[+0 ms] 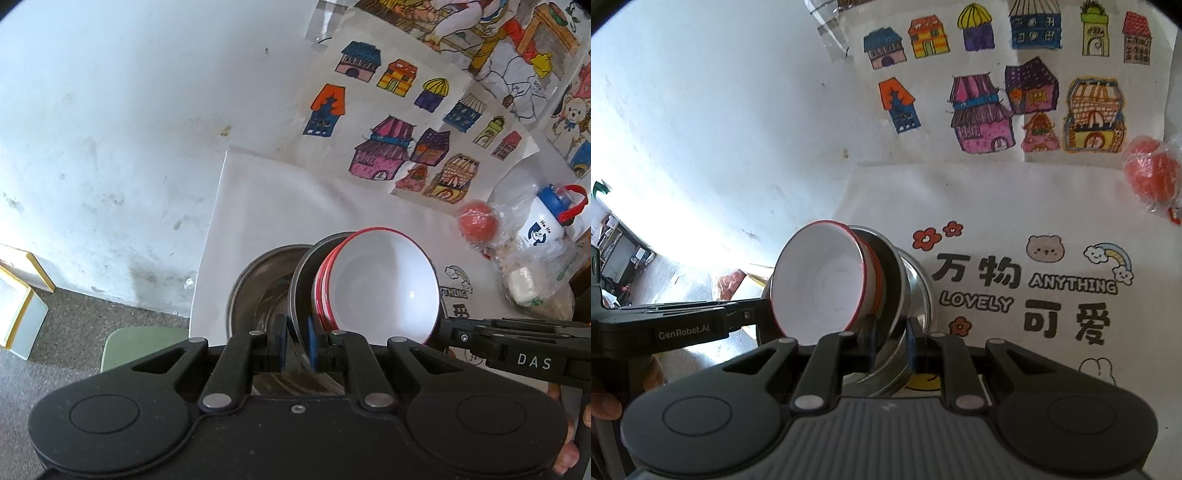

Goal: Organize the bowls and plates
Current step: 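Lift and carry the steel bowl stack with both grippers toward the steel plate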

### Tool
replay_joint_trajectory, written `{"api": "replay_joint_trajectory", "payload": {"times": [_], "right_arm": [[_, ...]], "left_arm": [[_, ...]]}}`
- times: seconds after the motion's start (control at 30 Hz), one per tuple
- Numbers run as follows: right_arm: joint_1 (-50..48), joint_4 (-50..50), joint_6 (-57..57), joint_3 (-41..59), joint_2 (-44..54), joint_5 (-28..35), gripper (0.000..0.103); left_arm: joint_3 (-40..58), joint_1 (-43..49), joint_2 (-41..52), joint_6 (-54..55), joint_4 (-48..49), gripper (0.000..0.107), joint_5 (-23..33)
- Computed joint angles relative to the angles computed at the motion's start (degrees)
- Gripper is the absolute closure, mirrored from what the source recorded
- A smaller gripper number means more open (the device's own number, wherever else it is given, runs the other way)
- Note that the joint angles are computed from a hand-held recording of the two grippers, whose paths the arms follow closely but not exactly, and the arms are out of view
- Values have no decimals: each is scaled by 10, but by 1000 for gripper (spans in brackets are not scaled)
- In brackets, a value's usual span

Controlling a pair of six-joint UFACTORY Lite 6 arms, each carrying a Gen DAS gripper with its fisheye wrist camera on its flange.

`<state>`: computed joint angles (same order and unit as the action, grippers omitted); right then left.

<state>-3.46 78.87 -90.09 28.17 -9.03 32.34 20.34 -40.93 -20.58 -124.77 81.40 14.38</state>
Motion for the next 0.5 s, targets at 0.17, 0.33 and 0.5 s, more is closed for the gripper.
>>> {"api": "replay_joint_trajectory", "payload": {"times": [0.17, 0.33, 0.5], "right_arm": [[6, 5, -7, 2, 14, -5, 85], [17, 11, -9, 9, 28, -11, 85], [27, 21, -13, 17, 42, -18, 85]], "left_arm": [[-9, 11, 4, -30, 33, 96, -10], [-6, 16, 8, -17, 25, 96, -10], [-7, 20, 9, -13, 21, 96, -12]]}}
